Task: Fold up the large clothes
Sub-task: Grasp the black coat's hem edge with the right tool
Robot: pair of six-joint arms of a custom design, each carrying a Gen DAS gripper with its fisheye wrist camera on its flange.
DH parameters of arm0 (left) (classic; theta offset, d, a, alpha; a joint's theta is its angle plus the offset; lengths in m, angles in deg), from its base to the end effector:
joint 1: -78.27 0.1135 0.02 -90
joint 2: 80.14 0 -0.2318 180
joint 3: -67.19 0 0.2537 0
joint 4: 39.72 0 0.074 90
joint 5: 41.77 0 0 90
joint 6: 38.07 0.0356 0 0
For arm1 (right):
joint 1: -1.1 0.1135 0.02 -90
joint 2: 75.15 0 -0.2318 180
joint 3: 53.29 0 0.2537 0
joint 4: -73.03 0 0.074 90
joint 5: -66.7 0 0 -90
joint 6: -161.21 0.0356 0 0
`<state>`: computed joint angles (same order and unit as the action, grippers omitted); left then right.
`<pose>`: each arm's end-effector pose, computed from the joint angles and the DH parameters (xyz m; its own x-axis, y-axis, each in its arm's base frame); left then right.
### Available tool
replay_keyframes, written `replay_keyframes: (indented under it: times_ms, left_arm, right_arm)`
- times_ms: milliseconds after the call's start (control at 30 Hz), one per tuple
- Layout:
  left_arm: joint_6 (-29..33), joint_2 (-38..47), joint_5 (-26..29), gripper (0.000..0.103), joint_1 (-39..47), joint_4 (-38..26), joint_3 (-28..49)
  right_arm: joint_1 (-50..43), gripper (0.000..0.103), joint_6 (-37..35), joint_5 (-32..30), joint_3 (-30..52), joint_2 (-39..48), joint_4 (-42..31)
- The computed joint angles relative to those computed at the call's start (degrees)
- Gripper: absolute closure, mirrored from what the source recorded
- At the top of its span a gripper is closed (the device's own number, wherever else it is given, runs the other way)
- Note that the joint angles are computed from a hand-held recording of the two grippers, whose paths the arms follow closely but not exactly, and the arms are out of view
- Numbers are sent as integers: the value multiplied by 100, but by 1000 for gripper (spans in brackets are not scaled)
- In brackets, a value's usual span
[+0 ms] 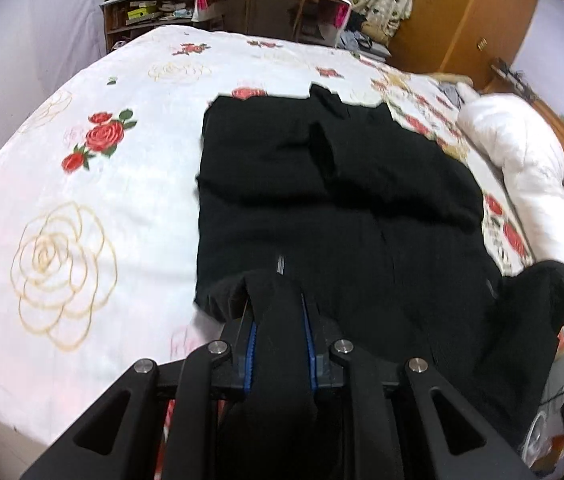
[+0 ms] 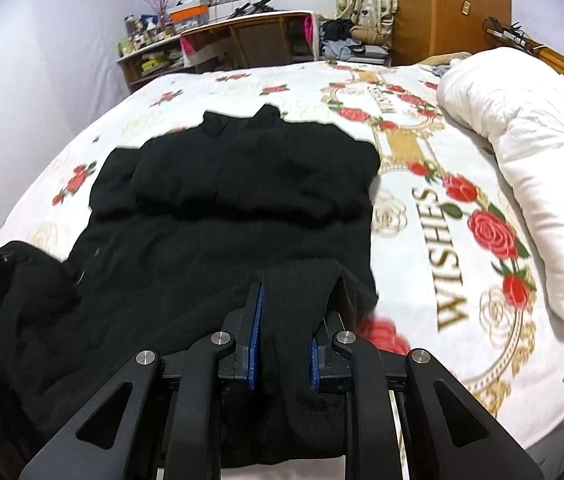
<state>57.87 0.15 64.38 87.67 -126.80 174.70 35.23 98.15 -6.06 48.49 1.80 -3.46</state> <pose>0.2589 0.0328 0.3645 -0.8506 -0.0401 -0.5243 0.0693 0.9799 -0.1873 0.2252 0.1399 0.3611 -0.7526 0.0126 -0.6583 -0.0479 0.9961 0.0738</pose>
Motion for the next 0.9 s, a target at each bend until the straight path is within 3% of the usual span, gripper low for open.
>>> replay_keyframes:
  times_ms: [300, 467, 633, 733, 900]
  left_arm:
    - [-749, 1874, -199, 83, -46, 249, 1705]
    - [-1062, 3069, -498, 81, -238, 66, 2786]
    - [-1507, 4186, -397, 78, -209, -291, 4093]
    - [-1628, 4614, -713, 63, -192, -365, 4701]
    - [-1776, 5332, -615, 35, 27, -752, 6096]
  right_arm:
    - [-974, 84, -682, -429, 1573, 1458, 14]
    - [-1328, 84, -700, -662, 2454, 2457, -50]
    - [-1639, 84, -566, -912, 3681, 3594, -366]
    - [-1828, 84, -468, -1168, 4475, 4209, -633]
    - [-1917, 79, -396, -1301, 5434, 4883, -995]
